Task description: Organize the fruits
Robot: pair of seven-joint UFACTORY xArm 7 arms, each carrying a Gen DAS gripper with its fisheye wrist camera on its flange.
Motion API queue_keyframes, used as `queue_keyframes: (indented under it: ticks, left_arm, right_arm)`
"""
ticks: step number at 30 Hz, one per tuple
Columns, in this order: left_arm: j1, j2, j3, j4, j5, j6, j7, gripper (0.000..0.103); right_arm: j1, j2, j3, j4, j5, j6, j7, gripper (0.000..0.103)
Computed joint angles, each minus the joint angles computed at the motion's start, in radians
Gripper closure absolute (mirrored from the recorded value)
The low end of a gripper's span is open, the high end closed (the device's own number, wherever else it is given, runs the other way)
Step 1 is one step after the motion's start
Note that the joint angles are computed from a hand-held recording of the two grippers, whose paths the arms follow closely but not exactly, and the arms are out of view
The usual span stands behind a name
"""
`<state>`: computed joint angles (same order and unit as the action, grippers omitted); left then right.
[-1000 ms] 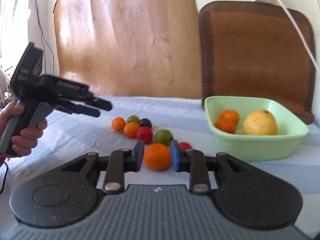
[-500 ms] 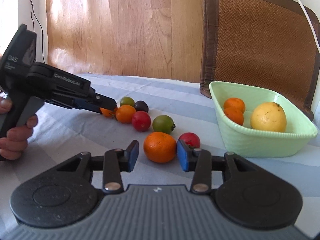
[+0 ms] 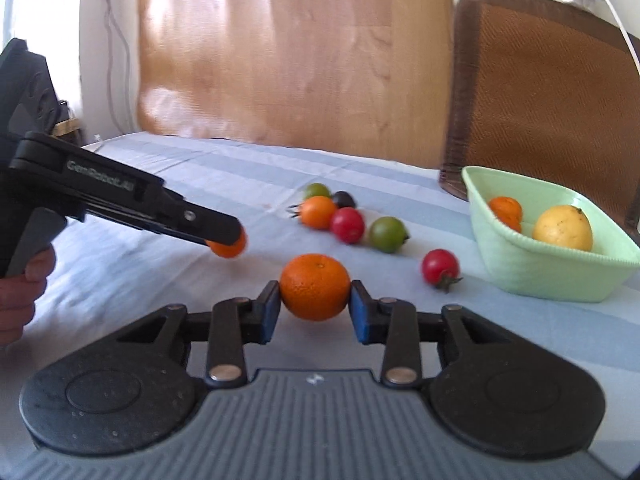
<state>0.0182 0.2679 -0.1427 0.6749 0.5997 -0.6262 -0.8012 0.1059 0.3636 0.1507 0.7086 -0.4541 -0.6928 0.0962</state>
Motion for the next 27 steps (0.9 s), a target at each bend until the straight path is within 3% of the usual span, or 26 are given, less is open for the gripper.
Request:
queue_keyframes:
  ticks: [2,11,17,27]
  left_arm:
    - [-0.037,-0.014,0.012,-0.017,-0.059,0.027,0.064,0.068]
    - [-0.121,-0.027,0.029,-0.066,-0.264,-0.007,0.266,0.065]
    - [-0.129,-0.028,0.024,-0.075,-0.303,-0.021,0.314,0.055]
    - [-0.146,-0.029,0.018,-0.066,-0.340,0.014,0.370,0.055]
  right_arm:
    - [0.008,-0.009,0.000,-0.023,0.008,-0.008,-0.006,0.064]
    - [0.042,-0.009,-0.004,-0.028,0.086,0.024,-0.045,0.062]
    - [0.045,-0.008,-0.003,-0.032,0.096,0.019,-0.054,0.061]
    - [0.041,-0.007,-0.003,-0.032,0.097,0.017,-0.057,0.059]
